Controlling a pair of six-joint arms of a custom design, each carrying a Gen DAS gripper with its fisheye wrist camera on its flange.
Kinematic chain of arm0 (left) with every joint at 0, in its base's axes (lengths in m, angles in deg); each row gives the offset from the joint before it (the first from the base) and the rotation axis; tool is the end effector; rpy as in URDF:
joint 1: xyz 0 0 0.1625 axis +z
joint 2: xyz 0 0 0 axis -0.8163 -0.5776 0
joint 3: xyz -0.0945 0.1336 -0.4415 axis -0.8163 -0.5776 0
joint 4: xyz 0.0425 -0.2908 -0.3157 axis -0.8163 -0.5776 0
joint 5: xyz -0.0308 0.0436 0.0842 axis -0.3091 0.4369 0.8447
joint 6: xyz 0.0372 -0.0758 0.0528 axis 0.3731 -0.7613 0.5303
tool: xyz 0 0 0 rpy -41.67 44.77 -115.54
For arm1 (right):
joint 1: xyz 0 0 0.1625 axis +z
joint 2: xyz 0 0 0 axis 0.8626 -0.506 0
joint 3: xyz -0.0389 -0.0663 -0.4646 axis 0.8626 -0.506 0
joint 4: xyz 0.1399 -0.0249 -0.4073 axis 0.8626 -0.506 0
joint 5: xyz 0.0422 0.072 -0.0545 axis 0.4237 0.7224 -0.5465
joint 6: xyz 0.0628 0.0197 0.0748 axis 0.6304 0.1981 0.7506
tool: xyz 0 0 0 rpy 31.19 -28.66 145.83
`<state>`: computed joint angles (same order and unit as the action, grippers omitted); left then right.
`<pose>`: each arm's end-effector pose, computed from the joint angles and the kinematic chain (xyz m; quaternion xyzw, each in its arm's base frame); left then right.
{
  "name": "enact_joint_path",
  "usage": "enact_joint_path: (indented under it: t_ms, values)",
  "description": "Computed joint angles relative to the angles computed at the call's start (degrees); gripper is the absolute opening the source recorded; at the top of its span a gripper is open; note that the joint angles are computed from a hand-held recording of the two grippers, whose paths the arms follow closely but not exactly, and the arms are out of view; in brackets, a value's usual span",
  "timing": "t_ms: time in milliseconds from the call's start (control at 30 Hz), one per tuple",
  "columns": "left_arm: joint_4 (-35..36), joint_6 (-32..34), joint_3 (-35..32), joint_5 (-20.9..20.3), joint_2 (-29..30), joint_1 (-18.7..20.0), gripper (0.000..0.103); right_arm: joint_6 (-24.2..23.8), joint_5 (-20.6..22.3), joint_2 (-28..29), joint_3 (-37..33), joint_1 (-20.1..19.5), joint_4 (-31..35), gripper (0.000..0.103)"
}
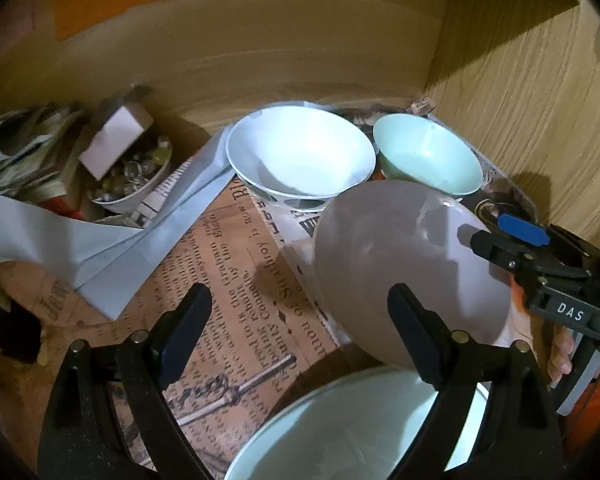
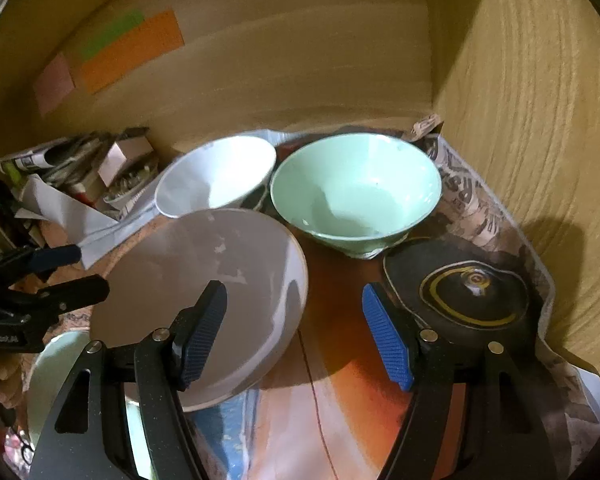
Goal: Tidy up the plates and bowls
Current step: 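Grasp the rim of the pink bowl with the left tool, then lift the pink bowl with the left tool and carry it beside the plate stack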
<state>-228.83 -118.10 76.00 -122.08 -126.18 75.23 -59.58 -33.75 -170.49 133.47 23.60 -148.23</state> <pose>-0.3018 -0.3368 0.0538 0.1064 0.8848 -0.3171 0.3245 0.0786 -0.3580 0.2630 0.3058 -0.8917 0.2644 0.2035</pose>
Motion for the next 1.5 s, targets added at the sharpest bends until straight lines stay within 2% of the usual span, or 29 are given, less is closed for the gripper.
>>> enact_joint_path:
  t_ms: [33,133,300,433,533,600,767,1000,1333,1500]
  values:
    - [-1.02,1.21,-0.12,-0.29,0.39,0.61,0.081,-0.02,-0.42,0.32,-0.21,0.06,0.3,0.066]
    - [-3.21,3.77,-0.55,-1.61,1.21,2.08,0.069,0.4,-1.07,0.62,-1.03,-0.03,2.56,0.054]
    - [-7.18,7.42,-0.79,-4.45,2.18,4.04,0.056,2.0,-0.55,0.47,-2.5,-0.8,8.26,0.034]
    - [-9.09,10.08,-1.03,-6.46,2.75,4.83,0.041,2.58,0.13,0.38,-2.64,-1.45,10.35,0.029]
    - [-11.18,11.81,-0.97,-7.31,3.16,4.94,0.037,2.88,0.93,0.16,-2.8,-1.48,12.1,0.021]
    - [-12.45,13.33,-1.1,-8.07,3.55,5.04,0.026,2.86,0.33,0.46,-2.51,-1.0,10.86,0.021]
    - [-6.77,11.64,-2.8,-5.53,4.85,3.43,0.025,3.96,-0.66,0.73,-2.46,-0.24,9.91,0.02]
    - [-7.47,11.14,-2.33,-5.68,4.61,2.23,0.025,4.38,0.04,-1.12,-1.78,0.18,8.11,0.02]
    - [-7.01,6.25,0.61,-2.41,1.01,-2.53,0.025,3.55,2.48,-5.38,0.02,2.41,7.24,0.02]
    - [-2.46,1.59,1.95,-0.42,-1.63,-6.06,0.025,3.26,3.65,-7.26,1.07,3.54,7.64,0.02]
